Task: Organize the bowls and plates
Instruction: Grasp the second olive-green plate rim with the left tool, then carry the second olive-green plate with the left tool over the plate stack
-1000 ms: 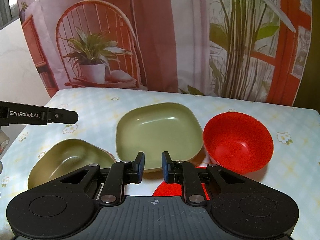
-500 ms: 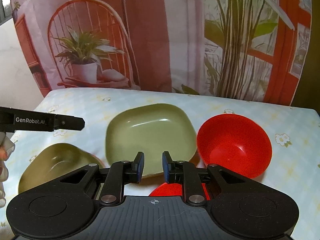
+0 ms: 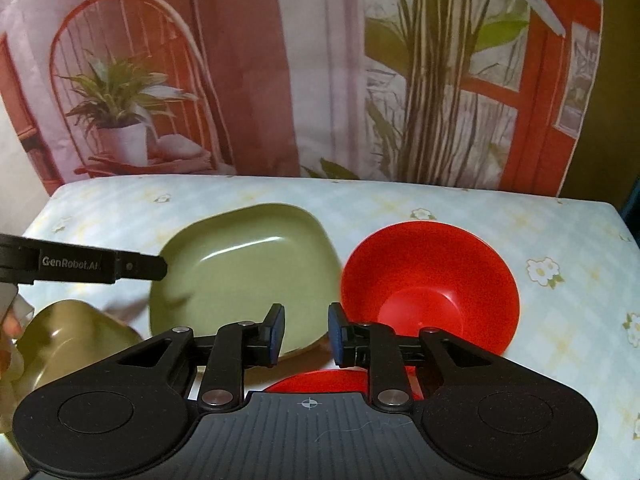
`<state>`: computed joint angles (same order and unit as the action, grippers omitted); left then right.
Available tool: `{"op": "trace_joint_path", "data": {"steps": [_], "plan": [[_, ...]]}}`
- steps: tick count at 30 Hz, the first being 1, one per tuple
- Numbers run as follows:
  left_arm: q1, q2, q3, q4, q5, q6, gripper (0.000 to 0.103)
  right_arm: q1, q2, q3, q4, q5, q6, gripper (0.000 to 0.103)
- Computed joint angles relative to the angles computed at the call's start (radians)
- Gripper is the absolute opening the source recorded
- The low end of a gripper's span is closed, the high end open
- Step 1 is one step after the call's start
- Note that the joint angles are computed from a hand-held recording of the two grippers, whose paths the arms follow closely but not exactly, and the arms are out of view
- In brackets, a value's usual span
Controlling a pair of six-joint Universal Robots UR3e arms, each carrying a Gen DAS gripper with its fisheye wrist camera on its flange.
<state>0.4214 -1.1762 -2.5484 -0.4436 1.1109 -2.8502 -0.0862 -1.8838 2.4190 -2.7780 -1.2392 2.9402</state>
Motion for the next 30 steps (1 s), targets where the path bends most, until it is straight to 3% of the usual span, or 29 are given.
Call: {"op": "trace_joint_path", "data": {"steps": [9,16,22,30], "plan": [[-0.017,-0.094,0.007,0.087,0.016,-0.015,0.027,0.054,0.107,-0.03,-0.072,-0.078,0.036,0.023],[-0.016,-0.11,0.009,0.092,-0.007,-0.007,0.017,0.076,0.18,-0.04,-0.117,-0.113,0.044,0.028],[-0.036,-0.08,-0.002,0.126,0.022,-0.01,0.015,0.067,0.175,-0.027,-0.134,-0.084,0.043,0.017],[0.043,0.108,0.009,-0.047,-0.029,0.043,0.015,0.054,0.106,-0.037,-0.097,-0.041,0.042,0.016]]}}
